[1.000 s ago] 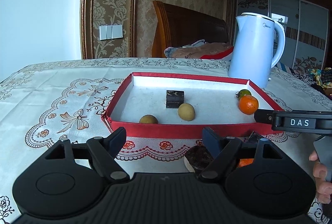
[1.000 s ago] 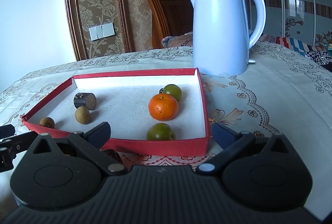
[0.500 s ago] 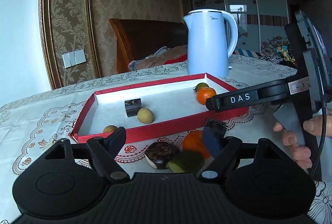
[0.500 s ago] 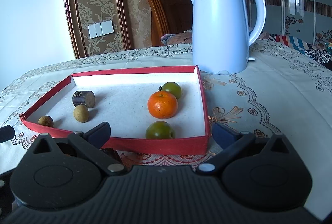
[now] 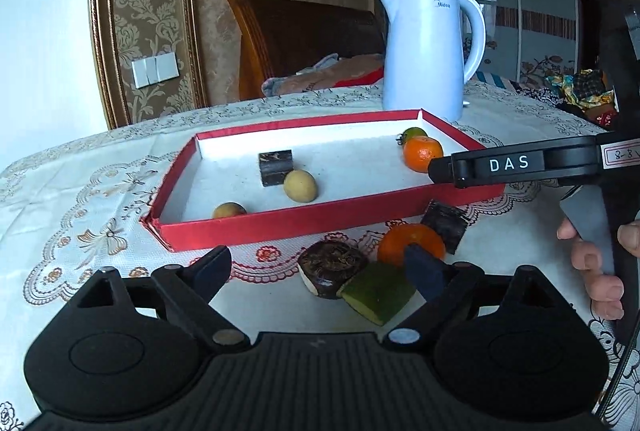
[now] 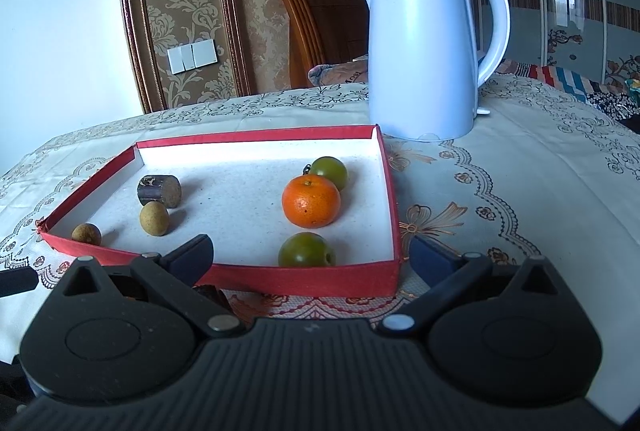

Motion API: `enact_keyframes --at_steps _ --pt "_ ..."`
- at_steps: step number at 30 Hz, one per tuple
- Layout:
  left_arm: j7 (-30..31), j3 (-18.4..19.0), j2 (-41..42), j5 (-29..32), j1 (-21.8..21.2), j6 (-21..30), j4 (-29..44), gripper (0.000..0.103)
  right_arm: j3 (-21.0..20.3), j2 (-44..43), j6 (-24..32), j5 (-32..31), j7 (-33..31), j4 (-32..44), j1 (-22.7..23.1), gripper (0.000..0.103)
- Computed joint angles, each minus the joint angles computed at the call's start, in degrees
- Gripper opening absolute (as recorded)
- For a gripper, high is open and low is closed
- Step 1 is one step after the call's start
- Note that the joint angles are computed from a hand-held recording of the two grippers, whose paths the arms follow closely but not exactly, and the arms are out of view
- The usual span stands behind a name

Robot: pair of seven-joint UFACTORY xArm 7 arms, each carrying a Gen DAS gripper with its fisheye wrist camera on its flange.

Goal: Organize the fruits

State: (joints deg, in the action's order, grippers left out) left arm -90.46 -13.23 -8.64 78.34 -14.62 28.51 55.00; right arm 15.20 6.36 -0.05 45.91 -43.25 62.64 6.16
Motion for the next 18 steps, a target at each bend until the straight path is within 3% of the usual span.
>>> enact_keyframes --at_steps 2,5,7,9,13,16,18 --pt "-2.9 -0.9 -1.4 2.3 0.0 4.0 -0.9 0.094 0.1 0.0 0.0 0.1 -0.1 0.0 0.0 0.103" --pt "-4.3 -2.4 -1.9 0.4 -0.4 15.0 -1.0 0.093 0.3 0.0 -0.1 0.8 -0.7 0.1 -0.3 0.103" --pt "-6.0 -1.1 -2.7 -2.8 -0.1 16.1 -1.2 0.093 0.6 0.0 -0.1 1.5 -1.4 0.1 -0.4 0.103" --pt "-8.1 0.1 -4.2 -4.2 0.8 13.2 -2.2 0.093 0.7 0.0 -0.3 2.2 -2.2 0.2 -0.5 0.103" --pt "-7.6 1.7 -6.5 -5.1 3.3 1.4 -4.7 0.093 2.5 -0.2 -0.4 8.9 -8.5 0.9 -1.6 0.103" --pt "-9.5 1.2 -7.2 -0.8 5.6 -7.5 -5.7 0.093 0.2 -0.2 -0.1 6.2 -5.9 0.6 0.4 0.103" --pt "-10.3 0.2 -7.1 1.6 6.6 -10.0 -5.5 0.093 -0.5 -0.1 0.1 4.6 -4.1 0.6 0.9 0.103"
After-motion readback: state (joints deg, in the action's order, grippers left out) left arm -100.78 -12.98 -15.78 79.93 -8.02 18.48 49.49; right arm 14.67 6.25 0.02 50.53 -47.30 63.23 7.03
